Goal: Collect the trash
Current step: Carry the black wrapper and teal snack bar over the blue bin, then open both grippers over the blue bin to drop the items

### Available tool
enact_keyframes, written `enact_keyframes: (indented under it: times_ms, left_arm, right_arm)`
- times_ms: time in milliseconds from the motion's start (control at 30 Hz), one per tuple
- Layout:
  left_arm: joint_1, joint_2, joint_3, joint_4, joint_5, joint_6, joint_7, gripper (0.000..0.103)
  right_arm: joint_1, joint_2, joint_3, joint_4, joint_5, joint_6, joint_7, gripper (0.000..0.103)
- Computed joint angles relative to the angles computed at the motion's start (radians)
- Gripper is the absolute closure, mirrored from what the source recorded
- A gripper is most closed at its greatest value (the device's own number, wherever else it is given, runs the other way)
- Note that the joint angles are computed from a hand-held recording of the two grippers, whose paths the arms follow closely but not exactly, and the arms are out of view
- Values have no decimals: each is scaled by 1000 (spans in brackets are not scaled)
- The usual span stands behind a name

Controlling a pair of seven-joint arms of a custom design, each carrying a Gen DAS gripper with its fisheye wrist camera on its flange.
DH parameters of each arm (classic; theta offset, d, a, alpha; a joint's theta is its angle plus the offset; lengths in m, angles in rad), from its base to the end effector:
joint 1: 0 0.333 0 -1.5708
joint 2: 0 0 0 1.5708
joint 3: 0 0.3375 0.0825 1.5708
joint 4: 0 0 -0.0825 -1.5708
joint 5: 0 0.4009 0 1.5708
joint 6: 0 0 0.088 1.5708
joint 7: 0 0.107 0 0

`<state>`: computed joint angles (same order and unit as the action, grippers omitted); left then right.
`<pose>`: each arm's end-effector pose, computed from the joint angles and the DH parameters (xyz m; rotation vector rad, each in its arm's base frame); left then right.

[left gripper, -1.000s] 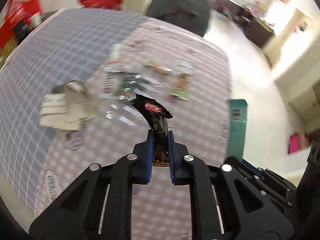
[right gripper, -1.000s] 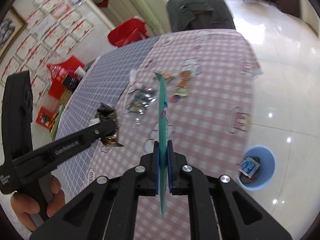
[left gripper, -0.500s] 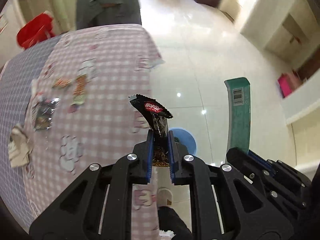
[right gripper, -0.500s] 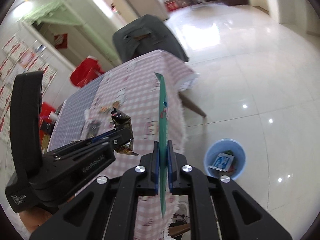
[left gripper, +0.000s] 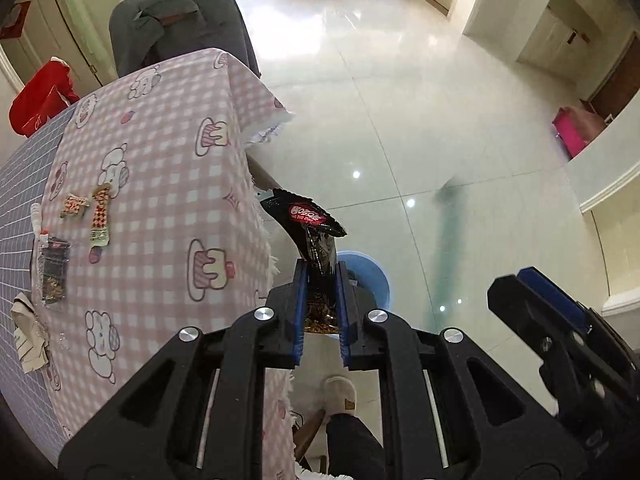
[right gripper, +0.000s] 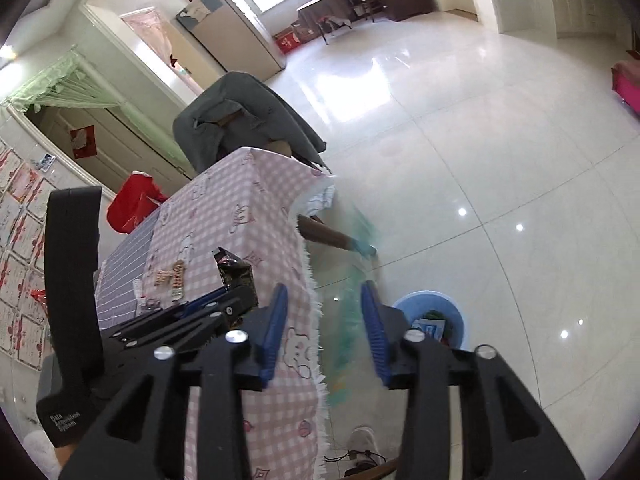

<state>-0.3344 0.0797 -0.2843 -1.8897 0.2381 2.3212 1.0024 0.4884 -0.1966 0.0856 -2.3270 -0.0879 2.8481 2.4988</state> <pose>0.5181 -0.3579 0.5155 -1.8379 2.1956 -0.4550 0.4457 0.2964 0.5138 -1.4644 1.9342 -0.1212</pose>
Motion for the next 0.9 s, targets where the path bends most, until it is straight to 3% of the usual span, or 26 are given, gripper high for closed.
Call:
enact_keyframes:
  times_ms: [233,500,567,600,633,667,900]
  left_arm:
    - [-14,38,-10,32,11,-10,-3,89]
    - [-17,55,-14,46,8,-1,2,89]
    - [-23,52,-10,47,35,-1,-28,83]
    - [-23,50,-9,46,41,1,-37,75]
    - [-24,49,-8,45,48,-2,-43,54]
    - [-26,45,-7,43,64,-1,-55,45]
    - [-21,3,-3,16,94,2,-65,40]
  right_arm:
    - [-32,-35,26,-9,-85,-84,78,62]
    - [-69,-69,53,-28,-208,-109,205,55]
    - [-70,-77,53,-32,-225,-116,223,53]
    - [-72,-81,55,-34,-236,-122,234,51]
    - [-72,-85,56,-36,-242,-126,242,50]
    - [-69,-86,52,-37,-243,-126,244,49]
    - [-63,-94,54,-36,-261,-129,268,44]
